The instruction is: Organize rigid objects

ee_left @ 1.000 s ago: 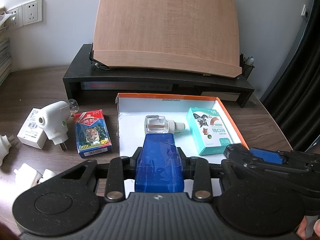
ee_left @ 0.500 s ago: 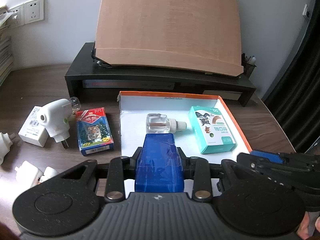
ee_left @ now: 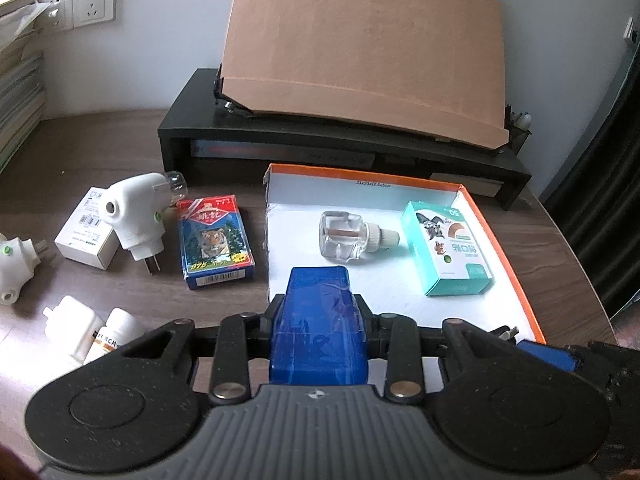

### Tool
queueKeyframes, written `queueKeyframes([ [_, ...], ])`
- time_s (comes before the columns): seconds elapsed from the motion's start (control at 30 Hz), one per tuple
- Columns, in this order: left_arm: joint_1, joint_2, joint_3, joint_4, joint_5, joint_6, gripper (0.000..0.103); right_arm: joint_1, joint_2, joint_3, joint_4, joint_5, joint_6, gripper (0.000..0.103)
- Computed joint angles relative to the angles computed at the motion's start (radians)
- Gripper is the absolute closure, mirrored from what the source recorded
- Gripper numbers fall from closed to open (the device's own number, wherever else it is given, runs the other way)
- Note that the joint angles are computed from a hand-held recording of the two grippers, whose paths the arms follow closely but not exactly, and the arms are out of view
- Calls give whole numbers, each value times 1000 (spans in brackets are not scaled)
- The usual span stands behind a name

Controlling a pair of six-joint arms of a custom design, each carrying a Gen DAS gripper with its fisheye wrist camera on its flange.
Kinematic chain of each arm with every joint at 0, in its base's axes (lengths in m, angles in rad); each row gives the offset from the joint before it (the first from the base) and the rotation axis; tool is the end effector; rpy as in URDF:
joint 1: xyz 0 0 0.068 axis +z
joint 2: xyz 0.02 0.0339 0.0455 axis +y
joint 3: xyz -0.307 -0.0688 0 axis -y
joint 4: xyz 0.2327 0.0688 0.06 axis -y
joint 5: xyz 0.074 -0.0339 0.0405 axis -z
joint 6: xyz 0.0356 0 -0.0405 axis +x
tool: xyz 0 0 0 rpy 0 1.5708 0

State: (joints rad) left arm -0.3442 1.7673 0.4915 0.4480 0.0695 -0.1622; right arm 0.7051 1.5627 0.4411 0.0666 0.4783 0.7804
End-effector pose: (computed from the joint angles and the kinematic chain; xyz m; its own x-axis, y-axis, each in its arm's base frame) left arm 0.2619 -0.0965 0.1287 -0.7457 0.0962 -0.6594 0.2639 0.9512 -0.1597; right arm 0.1817 0.1332 0.1451 -0.7540 0.1785 -0.6322 0.1801 0.9817 0.0625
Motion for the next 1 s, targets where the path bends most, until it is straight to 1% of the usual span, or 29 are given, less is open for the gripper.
queueKeyframes([
  [0.13,7,1,-3,-2,0,9,69,-48,59,-2,62,-18,-44,33],
  [0.2,10,1,-5,-1,-3,13,69,-71,84,-14,114,-40,-66,36],
  [0.23,11,2,-4,-4,-4,13,69,-79,103,-9,119,-45,-77,50],
  [0.27,13,3,-3,-5,-4,15,69,-78,116,-5,115,-31,-81,57],
  [0.43,13,5,6,-11,-5,14,69,-78,84,-17,134,-9,-74,58],
  [0.63,-8,9,37,-16,0,10,69,-95,-1,25,89,17,-130,58],
  [0.77,-30,11,55,-16,2,10,69,-132,-33,58,74,8,-164,58],
  [1.0,-62,30,92,-23,-8,8,69,-182,-41,103,67,-2,-211,58],
])
